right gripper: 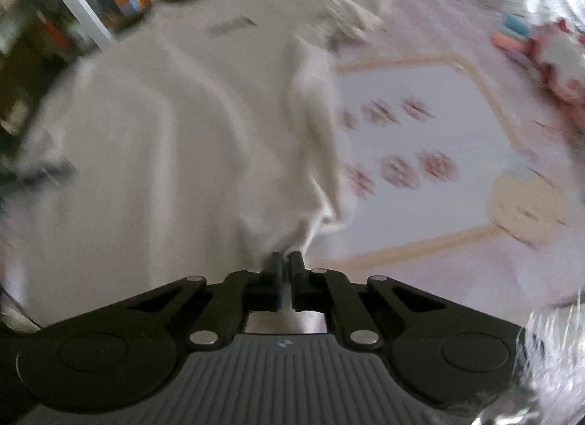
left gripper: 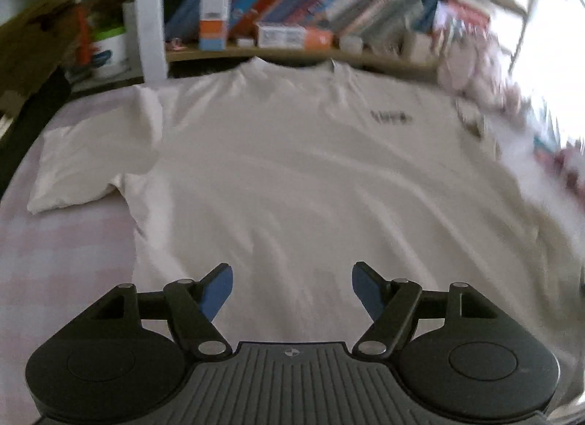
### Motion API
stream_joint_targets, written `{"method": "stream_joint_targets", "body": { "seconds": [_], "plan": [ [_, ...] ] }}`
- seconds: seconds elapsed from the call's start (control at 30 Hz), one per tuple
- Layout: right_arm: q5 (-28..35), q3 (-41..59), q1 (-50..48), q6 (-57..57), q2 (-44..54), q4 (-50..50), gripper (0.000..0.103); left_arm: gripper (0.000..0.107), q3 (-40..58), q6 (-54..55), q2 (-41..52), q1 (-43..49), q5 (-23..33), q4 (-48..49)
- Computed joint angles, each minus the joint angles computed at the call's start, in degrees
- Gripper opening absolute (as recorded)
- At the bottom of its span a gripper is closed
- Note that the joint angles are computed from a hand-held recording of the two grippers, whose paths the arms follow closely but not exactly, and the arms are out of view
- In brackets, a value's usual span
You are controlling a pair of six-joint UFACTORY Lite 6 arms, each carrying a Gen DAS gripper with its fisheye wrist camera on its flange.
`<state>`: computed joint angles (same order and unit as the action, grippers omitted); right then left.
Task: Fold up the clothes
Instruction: 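Grasp the shirt hem with the right gripper and lift it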
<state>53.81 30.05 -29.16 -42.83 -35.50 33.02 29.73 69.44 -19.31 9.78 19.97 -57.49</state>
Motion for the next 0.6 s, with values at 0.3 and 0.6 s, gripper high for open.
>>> {"method": "stream_joint_targets", "body": {
  "seconds": [0.3,0.6],
  "plan": [
    [-0.2,14.0,16.3,-4.7,17.0,19.4,0.035,0.093,-3.5,-10.6,-1.1,-7.8,-9.9,12.0],
    [3.4,10.2,3.2,-2.1,17.5,10.1,0.037,0.103,-5.3,5.4,-0.2,-7.0,-11.6,-7.4]
  ]
}}
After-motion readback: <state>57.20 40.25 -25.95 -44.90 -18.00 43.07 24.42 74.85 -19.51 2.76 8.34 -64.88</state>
